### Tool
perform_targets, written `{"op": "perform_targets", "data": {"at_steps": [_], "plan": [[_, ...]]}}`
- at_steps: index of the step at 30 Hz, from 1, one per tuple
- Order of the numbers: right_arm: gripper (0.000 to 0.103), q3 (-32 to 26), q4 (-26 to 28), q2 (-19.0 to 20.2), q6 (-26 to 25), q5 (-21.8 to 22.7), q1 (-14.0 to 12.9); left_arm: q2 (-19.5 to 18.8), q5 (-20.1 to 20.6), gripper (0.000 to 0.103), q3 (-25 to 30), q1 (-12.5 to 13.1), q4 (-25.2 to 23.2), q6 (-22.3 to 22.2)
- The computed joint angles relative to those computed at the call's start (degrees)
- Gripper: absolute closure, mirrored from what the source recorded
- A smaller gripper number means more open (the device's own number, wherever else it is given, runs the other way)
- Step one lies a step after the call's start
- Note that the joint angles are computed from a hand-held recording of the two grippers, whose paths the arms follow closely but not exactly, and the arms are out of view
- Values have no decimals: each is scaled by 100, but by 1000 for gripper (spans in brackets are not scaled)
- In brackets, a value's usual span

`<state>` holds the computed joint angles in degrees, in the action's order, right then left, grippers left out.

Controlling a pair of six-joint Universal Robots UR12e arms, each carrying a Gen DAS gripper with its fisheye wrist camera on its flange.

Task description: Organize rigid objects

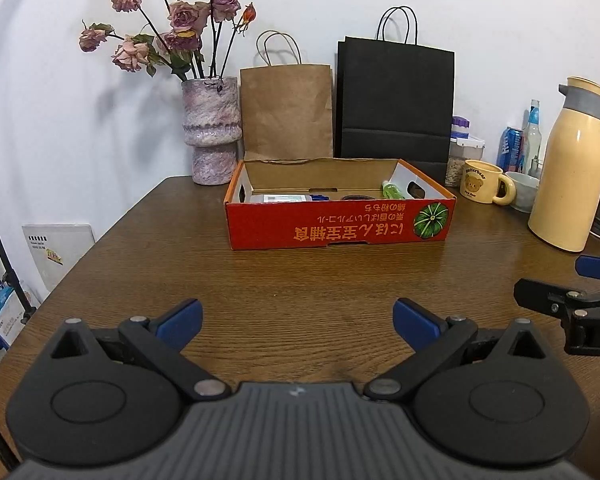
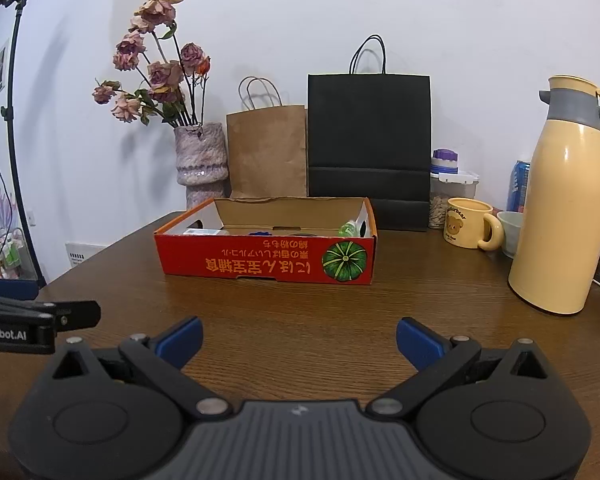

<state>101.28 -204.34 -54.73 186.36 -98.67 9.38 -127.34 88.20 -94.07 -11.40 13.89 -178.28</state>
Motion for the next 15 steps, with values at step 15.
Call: {"op": "perform_targets", "data": {"at_steps": [15], "plan": [[0, 18, -29, -13, 9, -27, -3, -3, 18, 0, -7, -2, 22, -2]]}}
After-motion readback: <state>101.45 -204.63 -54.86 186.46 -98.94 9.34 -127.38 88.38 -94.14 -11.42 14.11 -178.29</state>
